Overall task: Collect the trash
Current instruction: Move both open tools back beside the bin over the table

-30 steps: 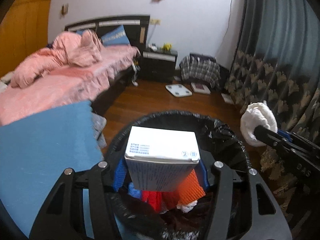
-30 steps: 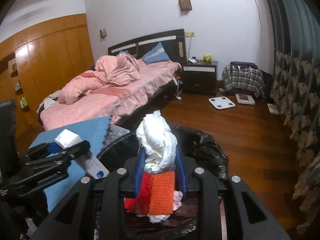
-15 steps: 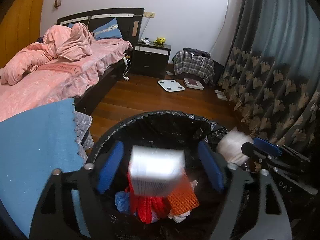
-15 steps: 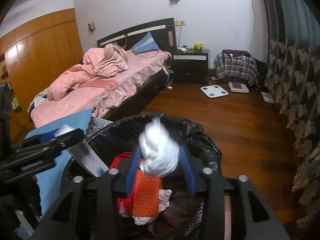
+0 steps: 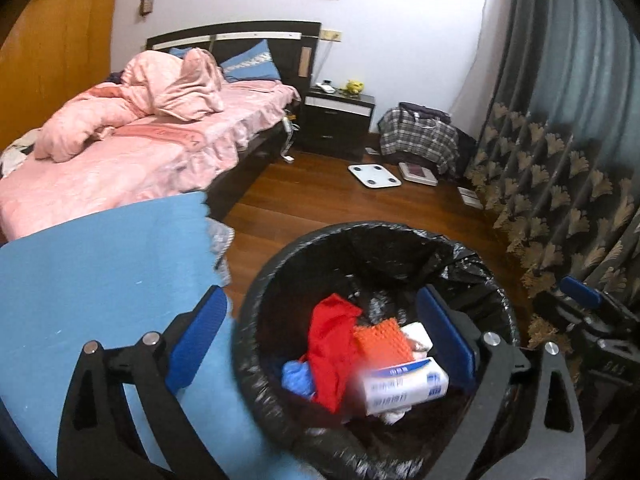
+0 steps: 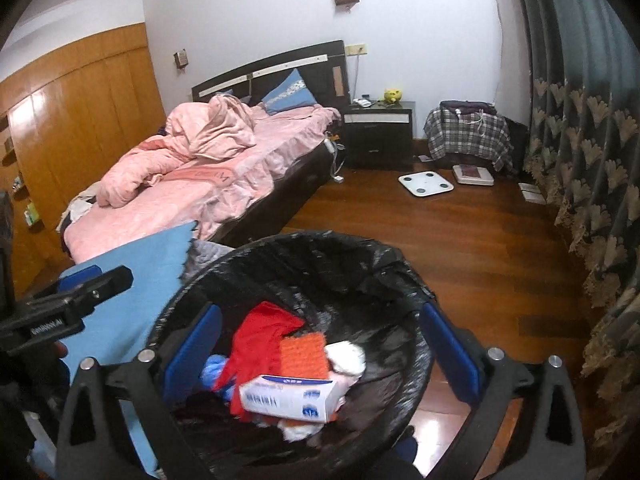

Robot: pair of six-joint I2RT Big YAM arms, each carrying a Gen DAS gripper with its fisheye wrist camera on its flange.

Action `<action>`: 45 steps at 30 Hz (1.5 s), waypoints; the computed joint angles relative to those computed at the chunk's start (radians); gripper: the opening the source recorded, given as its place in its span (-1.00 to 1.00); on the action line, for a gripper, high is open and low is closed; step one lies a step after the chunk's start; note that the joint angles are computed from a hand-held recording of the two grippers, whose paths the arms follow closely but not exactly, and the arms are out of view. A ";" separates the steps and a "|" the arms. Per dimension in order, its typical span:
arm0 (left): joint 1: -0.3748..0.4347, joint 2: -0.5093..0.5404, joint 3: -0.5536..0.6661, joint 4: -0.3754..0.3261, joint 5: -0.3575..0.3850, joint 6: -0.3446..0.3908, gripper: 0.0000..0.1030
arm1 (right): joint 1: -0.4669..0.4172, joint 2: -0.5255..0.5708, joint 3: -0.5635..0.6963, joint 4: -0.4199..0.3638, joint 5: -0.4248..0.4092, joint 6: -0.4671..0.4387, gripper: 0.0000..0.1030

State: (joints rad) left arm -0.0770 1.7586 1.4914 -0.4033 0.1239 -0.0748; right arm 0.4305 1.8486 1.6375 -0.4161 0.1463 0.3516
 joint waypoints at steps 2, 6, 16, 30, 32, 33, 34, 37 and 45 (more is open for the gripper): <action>0.008 -0.042 -0.046 0.009 -0.015 0.007 0.82 | 0.010 -0.010 0.003 -0.018 -0.006 0.003 0.89; 0.022 -0.114 -0.124 0.015 -0.036 -0.001 0.82 | 0.036 -0.037 -0.008 -0.034 -0.006 0.004 0.89; 0.045 -0.289 -0.280 0.042 -0.115 -0.005 0.82 | 0.107 -0.095 -0.023 -0.064 0.012 -0.024 0.89; 0.053 -0.463 -0.367 0.062 -0.151 -0.019 0.82 | 0.162 -0.171 -0.032 -0.064 0.008 -0.062 0.89; 0.050 -0.479 -0.372 0.066 -0.159 -0.020 0.82 | 0.168 -0.178 -0.033 -0.061 0.009 -0.071 0.89; 0.049 -0.487 -0.375 0.069 -0.161 -0.021 0.82 | 0.170 -0.180 -0.034 -0.060 0.012 -0.072 0.89; 0.048 -0.495 -0.378 0.071 -0.160 -0.020 0.82 | 0.173 -0.182 -0.033 -0.060 0.014 -0.074 0.89; 0.041 -0.517 -0.388 0.078 -0.166 -0.015 0.82 | 0.177 -0.190 -0.036 -0.053 0.017 -0.076 0.89; 0.036 -0.550 -0.406 0.089 -0.172 -0.007 0.83 | 0.186 -0.198 -0.035 -0.048 0.024 -0.095 0.89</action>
State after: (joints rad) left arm -0.0408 1.2083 1.0852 -0.3145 -0.0483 -0.0817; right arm 0.6165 1.6502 1.6028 -0.4639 0.1702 0.2561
